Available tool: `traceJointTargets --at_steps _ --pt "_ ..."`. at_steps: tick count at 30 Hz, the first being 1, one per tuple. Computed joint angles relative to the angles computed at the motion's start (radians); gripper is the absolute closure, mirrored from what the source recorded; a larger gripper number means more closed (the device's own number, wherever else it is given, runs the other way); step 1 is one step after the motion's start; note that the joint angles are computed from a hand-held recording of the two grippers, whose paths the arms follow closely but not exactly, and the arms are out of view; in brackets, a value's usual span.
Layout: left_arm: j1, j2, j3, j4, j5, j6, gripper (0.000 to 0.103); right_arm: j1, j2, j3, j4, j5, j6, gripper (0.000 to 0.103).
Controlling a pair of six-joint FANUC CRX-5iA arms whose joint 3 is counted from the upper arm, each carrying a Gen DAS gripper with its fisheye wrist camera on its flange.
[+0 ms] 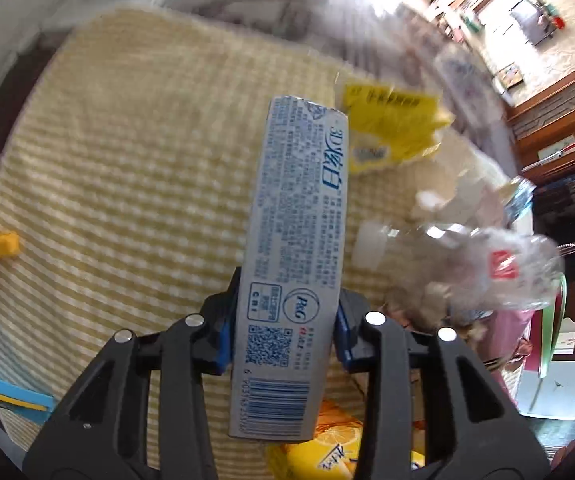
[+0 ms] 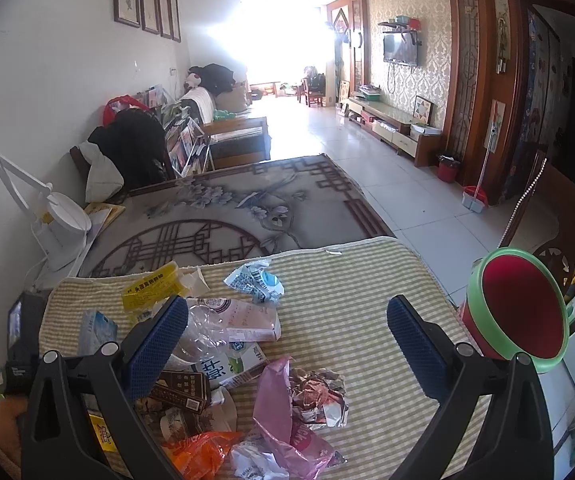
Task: Collect trash
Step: 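Grasp the white toothpaste box with the left gripper while the right gripper grasps the yellow juice box, then carry the yellow juice box to the red bucket and release it with the right gripper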
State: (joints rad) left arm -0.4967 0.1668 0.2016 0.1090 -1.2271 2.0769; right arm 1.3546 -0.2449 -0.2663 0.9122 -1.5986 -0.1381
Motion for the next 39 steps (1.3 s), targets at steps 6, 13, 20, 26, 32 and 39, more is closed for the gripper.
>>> traceJointTargets --at_steps 6,13,20,26,32,39 --pt "-0.059 -0.094 0.033 -0.163 0.027 0.044 0.066 -0.101 -0.033 -0.001 -0.214 0.275 0.06 0.007" --pt "-0.059 -0.172 0.01 -0.218 0.042 0.069 0.066 -0.117 0.027 0.1 -0.482 0.559 0.52 0.007" --pt "-0.059 -0.193 0.006 -0.274 0.035 0.142 0.066 -0.012 0.202 0.2 -0.494 0.606 0.923 0.007" --pt "-0.052 -0.198 -0.008 -0.27 0.025 0.136 0.066 -0.009 0.278 0.282 -0.56 0.557 0.99 0.038" --pt "-0.065 -0.205 0.0 -0.293 0.03 0.14 0.066 -0.012 0.17 0.192 -0.48 0.621 0.83 0.039" --pt "-0.094 -0.177 0.031 -0.284 0.036 0.116 0.066 -0.004 0.029 0.063 -0.204 0.607 0.453 0.039"
